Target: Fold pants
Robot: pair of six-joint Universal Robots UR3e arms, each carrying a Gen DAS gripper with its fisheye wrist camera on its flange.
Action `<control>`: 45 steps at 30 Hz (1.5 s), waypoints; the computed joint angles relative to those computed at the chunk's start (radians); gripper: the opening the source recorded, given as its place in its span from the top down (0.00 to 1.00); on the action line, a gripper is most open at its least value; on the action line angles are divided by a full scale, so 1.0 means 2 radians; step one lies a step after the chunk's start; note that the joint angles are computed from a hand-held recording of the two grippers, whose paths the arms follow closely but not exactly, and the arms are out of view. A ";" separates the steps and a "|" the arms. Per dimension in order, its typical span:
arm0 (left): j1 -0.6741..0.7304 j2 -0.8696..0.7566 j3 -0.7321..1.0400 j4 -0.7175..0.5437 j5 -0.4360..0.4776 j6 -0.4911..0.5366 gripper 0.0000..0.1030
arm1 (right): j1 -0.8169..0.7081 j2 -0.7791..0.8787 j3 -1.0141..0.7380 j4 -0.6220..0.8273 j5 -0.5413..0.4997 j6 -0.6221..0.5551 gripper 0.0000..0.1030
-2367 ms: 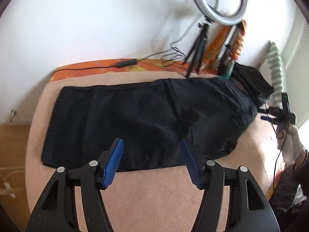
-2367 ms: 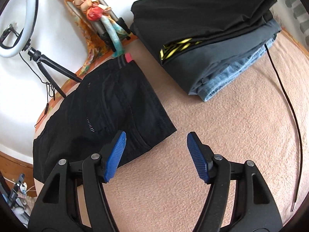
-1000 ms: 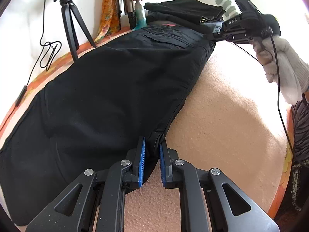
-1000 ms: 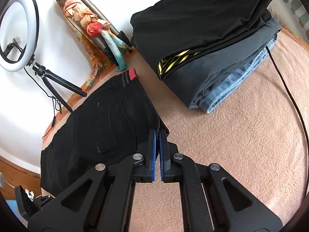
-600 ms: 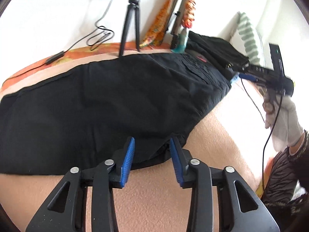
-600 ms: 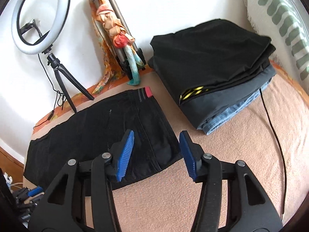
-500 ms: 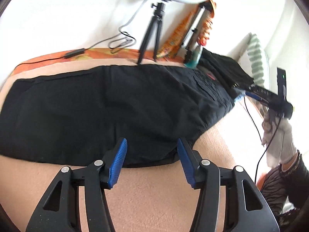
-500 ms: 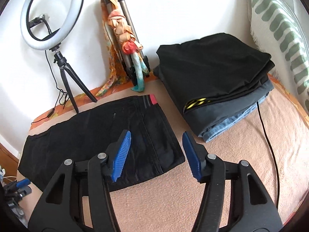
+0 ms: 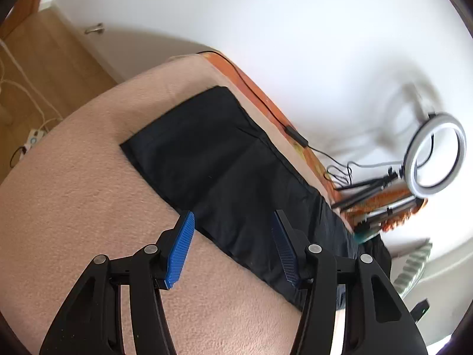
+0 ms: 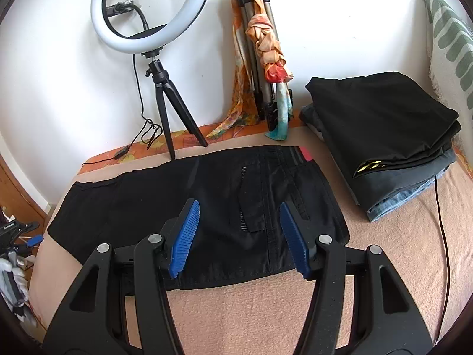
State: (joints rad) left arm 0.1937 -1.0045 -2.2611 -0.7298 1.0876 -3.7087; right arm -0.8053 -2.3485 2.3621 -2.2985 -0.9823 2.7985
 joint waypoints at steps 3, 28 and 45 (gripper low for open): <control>0.052 0.028 -0.026 -0.019 -0.012 -0.001 0.48 | 0.018 0.005 0.004 -0.014 -0.009 0.004 0.42; 0.029 -0.098 0.002 0.081 0.074 -0.019 0.49 | 0.018 0.023 0.002 -0.009 -0.008 0.011 0.42; -0.081 -0.189 0.074 0.150 0.129 0.018 0.91 | 0.018 0.031 0.007 -0.010 -0.005 0.013 0.42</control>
